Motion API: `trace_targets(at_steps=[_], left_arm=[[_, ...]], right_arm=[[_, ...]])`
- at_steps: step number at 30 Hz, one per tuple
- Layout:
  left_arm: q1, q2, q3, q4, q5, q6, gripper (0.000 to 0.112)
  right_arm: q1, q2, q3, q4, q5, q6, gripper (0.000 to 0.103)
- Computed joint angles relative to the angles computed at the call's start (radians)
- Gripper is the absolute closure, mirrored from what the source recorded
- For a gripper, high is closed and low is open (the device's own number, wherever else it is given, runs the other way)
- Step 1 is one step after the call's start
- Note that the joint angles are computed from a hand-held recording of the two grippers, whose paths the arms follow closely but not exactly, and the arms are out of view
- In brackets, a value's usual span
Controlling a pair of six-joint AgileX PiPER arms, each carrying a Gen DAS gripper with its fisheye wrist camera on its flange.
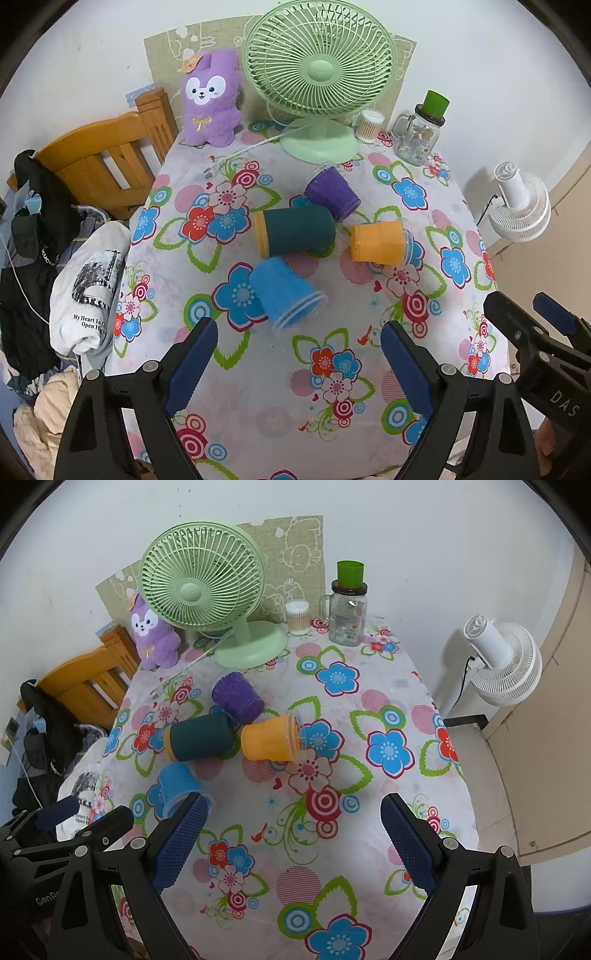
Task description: Flip cup upside down
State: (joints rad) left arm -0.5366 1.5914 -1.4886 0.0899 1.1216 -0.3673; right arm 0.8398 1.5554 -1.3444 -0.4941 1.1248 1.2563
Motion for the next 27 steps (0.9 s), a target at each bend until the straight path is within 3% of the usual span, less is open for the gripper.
trace_targets(at_steps=[27], left_arm=[[0.002,0.027,-0.034,0.002,0.002,0.019,0.021]], right_arm=[[-0.018,0.015,-0.017,0.015,-0.007,-0.041,0.007]])
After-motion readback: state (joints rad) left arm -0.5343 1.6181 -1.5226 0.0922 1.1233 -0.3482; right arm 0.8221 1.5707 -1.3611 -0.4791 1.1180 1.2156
